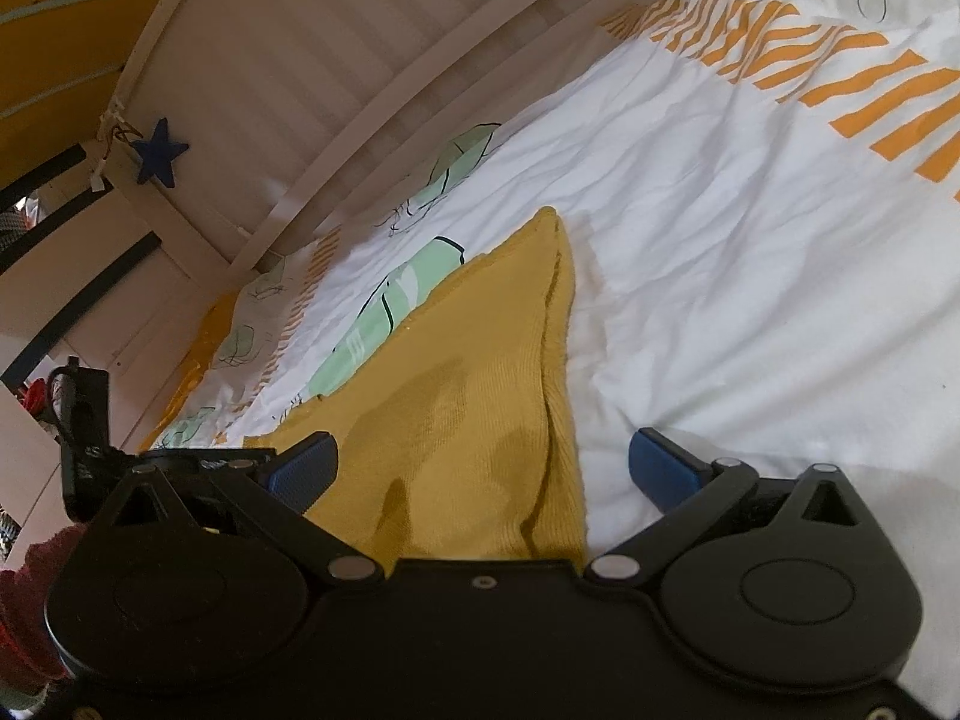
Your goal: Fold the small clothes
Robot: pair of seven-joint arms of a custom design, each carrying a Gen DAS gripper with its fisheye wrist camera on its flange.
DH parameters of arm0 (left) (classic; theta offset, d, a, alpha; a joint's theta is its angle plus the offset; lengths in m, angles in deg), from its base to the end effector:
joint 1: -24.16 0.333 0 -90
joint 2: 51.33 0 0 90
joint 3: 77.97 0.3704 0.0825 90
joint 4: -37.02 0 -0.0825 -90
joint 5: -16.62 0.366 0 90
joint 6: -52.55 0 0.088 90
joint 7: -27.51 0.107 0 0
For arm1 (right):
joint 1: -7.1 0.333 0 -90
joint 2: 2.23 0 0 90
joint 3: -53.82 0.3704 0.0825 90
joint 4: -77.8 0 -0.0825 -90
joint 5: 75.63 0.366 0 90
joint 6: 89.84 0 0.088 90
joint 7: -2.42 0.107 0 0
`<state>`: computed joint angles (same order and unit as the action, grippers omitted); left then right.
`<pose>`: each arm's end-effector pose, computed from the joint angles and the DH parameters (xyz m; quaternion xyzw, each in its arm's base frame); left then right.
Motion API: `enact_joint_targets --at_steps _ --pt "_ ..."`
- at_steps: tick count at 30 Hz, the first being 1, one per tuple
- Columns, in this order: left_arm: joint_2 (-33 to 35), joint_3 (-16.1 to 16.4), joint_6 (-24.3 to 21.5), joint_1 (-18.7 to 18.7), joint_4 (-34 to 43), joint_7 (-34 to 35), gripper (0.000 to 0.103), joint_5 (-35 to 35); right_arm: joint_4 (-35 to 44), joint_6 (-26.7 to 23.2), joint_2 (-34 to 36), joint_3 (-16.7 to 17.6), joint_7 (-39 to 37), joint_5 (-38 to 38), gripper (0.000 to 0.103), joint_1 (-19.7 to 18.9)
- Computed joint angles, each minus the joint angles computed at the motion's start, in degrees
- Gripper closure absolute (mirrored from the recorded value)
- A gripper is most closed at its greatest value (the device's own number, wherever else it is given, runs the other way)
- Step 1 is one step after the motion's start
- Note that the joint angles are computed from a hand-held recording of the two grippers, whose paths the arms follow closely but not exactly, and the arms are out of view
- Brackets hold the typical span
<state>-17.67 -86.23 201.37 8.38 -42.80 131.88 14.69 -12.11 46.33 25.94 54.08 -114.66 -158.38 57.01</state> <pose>0.7207 -0.2865 0.4922 -0.4447 0.8406 -0.2639 0.1613 0.4765 0.5539 0.4549 -0.3138 0.7814 -0.1915 0.5043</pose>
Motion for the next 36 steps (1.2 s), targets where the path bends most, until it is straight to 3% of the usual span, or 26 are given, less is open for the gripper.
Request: enact_joint_targets --at_steps 6,24,36 --pt "-0.7 2.9 3.5 -2.7 -2.5 -2.9 0.047 4.6 0.2 0.1 0.1 -0.1 -0.2 0.2 0.0 0.0" --pt "-0.3 3.0 5.5 -3.0 -3.2 -3.4 0.044 6.3 -0.6 2.3 -0.4 -0.2 1.9 -1.3 0.0 -0.8" --pt "-0.5 2.8 6.1 -2.8 -3.7 -3.2 0.044 6.3 -0.2 10.6 0.0 -0.4 9.7 -9.7 0.0 -4.4"
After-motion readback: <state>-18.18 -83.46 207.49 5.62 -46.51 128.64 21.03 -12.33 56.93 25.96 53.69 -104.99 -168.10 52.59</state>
